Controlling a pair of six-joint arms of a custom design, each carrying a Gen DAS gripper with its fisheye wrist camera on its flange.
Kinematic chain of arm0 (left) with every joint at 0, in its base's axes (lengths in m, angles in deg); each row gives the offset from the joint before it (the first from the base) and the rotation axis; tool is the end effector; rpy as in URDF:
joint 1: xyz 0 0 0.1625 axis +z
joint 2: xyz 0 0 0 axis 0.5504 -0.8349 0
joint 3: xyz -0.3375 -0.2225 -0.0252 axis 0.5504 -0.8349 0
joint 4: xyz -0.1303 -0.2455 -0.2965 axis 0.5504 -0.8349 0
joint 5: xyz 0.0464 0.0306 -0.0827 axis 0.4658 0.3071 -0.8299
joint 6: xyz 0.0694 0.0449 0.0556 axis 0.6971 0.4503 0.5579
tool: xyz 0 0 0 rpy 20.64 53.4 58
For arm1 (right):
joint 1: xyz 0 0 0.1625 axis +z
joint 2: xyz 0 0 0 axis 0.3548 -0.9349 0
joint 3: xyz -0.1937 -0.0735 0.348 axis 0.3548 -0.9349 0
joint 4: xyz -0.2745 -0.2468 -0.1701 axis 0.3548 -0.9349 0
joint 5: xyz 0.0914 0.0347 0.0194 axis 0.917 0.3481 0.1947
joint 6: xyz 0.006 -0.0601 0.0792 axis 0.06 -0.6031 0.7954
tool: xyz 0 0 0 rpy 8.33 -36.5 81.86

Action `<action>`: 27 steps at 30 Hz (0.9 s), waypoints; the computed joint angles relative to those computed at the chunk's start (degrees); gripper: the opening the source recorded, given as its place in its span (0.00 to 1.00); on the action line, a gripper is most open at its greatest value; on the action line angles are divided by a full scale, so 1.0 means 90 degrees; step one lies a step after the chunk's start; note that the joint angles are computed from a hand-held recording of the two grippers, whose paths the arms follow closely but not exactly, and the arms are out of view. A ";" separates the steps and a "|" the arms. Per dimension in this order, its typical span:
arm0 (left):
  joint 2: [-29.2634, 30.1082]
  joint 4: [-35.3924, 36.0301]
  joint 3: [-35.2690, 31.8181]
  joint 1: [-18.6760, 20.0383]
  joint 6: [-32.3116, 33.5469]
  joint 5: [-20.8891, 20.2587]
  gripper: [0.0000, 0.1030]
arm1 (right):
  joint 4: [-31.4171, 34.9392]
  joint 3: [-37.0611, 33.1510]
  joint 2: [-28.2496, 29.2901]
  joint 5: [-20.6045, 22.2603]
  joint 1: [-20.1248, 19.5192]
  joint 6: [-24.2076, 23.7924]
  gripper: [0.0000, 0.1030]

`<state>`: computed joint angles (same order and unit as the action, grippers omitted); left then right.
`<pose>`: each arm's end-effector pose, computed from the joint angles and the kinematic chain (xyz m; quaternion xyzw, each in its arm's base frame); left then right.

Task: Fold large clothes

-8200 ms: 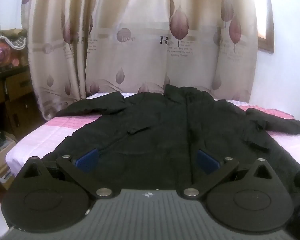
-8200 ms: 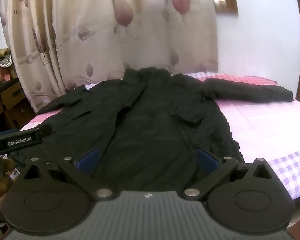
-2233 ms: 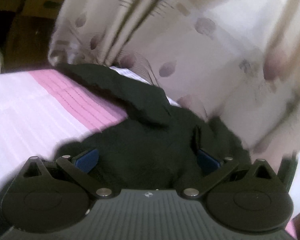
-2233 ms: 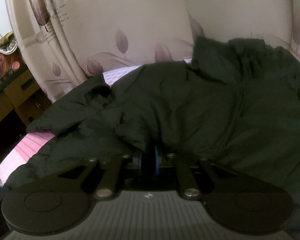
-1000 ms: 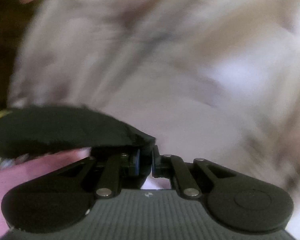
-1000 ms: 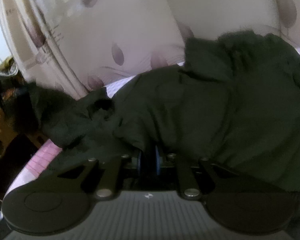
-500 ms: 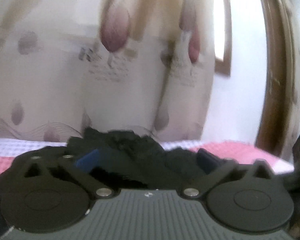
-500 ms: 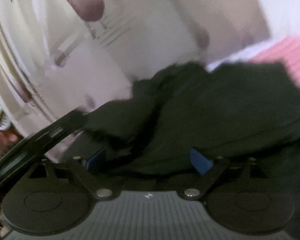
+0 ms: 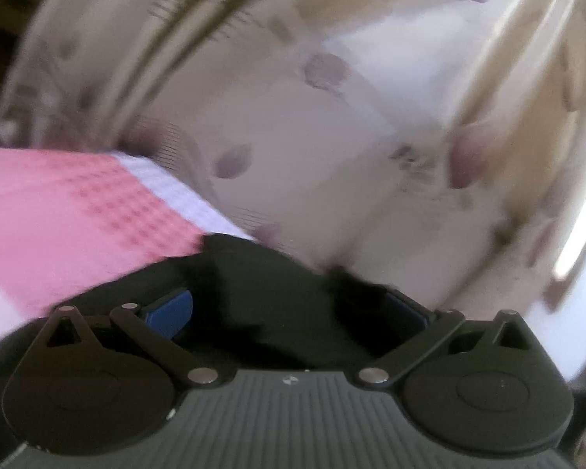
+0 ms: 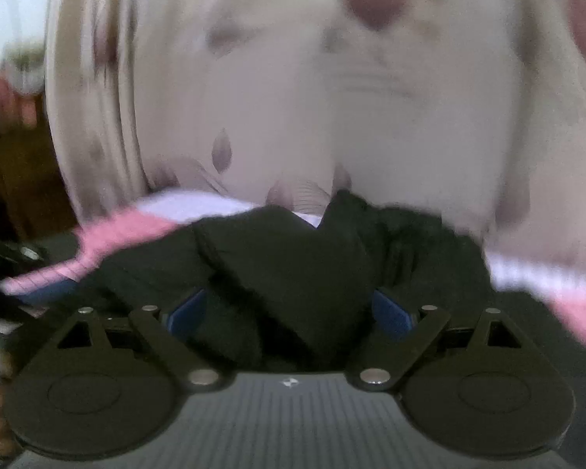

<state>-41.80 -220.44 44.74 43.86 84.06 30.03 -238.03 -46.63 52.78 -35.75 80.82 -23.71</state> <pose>0.0411 -0.6511 0.2093 -0.0669 0.6845 -0.7095 0.1534 0.3051 -0.8224 -0.0086 0.5049 -0.7902 0.3246 0.1237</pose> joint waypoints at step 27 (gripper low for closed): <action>-0.0141 0.1820 -0.0614 0.0127 -0.1355 0.0659 0.80 | 0.2574 -0.2387 0.0470 0.0807 -0.1131 0.4497 0.16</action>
<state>-43.07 -204.06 39.22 45.01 71.86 35.96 -214.86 -68.11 57.02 -28.49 70.65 16.77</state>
